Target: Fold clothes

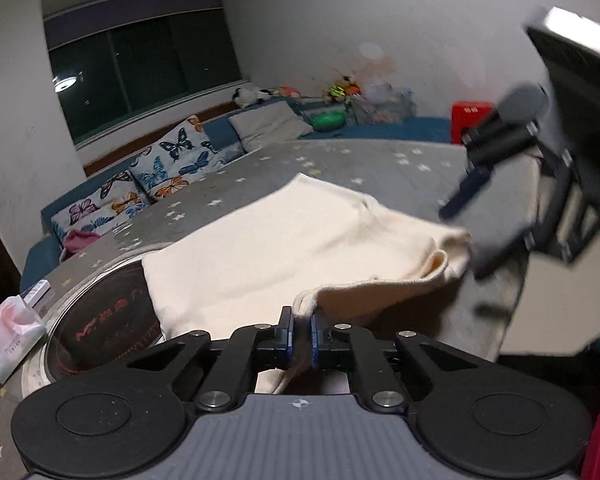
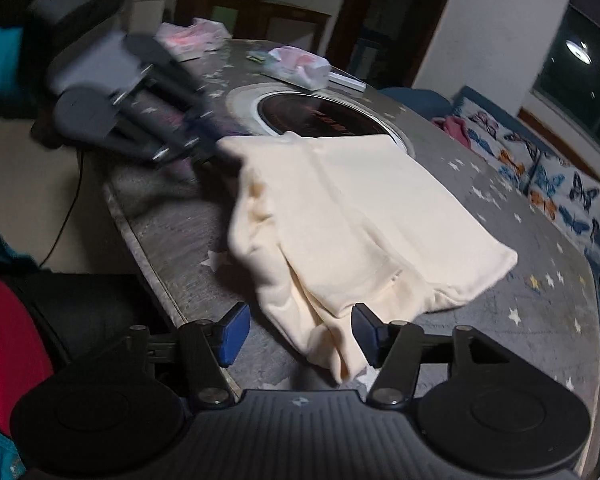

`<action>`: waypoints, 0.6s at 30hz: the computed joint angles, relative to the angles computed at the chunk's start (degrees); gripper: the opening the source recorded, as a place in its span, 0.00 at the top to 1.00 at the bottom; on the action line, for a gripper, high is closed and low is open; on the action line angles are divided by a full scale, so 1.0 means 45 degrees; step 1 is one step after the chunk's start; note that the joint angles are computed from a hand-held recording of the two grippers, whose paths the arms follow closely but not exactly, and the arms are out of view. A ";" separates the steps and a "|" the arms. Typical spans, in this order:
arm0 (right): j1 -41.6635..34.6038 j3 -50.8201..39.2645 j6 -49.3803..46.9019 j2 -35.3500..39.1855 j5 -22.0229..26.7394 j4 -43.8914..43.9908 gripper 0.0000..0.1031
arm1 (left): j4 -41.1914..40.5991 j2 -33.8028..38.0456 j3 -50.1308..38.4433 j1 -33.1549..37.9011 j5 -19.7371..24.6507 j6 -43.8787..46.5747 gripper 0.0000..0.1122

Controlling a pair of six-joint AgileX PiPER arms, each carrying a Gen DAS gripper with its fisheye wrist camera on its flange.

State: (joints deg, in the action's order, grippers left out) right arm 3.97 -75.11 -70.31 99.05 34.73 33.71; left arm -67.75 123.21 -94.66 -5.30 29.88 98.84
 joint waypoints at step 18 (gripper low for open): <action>-0.0061 -0.2633 0.0816 0.2320 0.0702 0.0876 0.89 | -0.0308 0.0100 0.0275 0.0127 -0.0465 0.0634 0.65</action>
